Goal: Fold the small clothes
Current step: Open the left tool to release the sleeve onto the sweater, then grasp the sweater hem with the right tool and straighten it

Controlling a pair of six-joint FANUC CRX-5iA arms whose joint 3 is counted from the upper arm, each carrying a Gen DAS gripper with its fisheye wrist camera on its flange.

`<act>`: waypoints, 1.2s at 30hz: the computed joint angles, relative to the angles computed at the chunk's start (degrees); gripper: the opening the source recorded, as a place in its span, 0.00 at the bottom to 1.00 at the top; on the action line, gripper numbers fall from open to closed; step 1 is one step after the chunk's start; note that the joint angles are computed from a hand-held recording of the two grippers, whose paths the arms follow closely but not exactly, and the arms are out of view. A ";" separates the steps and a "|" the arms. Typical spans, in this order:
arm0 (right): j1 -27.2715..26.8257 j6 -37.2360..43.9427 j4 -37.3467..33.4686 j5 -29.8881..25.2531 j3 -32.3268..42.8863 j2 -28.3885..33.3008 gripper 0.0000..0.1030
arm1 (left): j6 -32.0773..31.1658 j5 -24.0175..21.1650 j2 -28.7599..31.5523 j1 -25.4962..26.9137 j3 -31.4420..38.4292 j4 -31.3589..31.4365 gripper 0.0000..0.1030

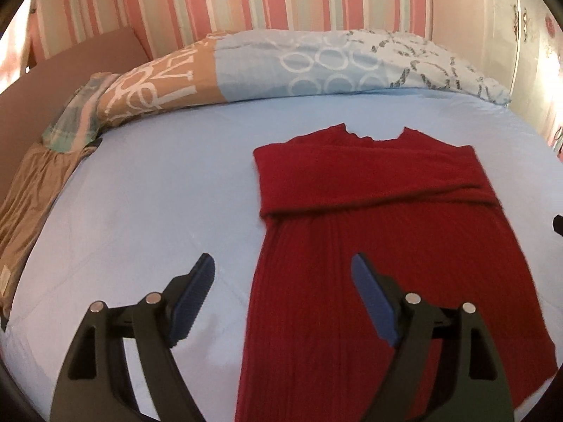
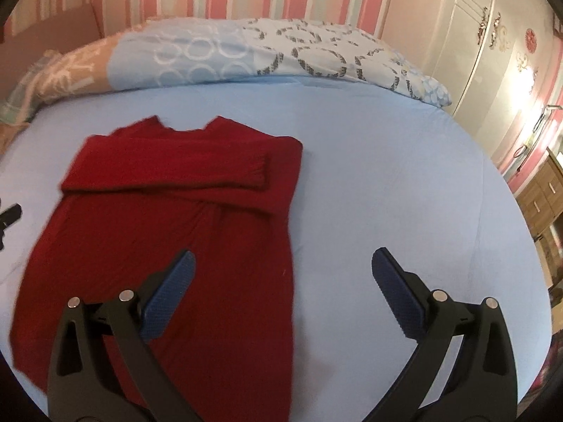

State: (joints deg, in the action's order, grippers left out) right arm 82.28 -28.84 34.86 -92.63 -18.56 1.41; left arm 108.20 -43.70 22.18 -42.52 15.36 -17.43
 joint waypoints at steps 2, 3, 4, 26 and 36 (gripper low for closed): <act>3.10 -3.52 0.19 -0.80 0.24 -0.60 0.97 | 0.94 1.04 -4.04 0.23 -4.54 0.52 0.79; 4.48 -5.01 0.34 -1.16 0.36 -0.75 0.97 | 1.80 1.40 -5.68 0.23 -6.36 0.38 0.80; 6.27 -6.90 0.43 -1.59 0.39 -0.92 0.97 | 2.05 2.26 -7.73 0.49 -8.89 1.06 0.80; 19.29 -22.97 -10.63 7.76 -3.47 2.07 0.55 | 2.97 4.58 -25.09 2.99 -33.65 0.08 0.81; 19.62 -24.21 -8.67 12.69 -5.06 1.86 0.10 | 0.65 5.77 -24.68 4.31 -35.01 2.27 0.81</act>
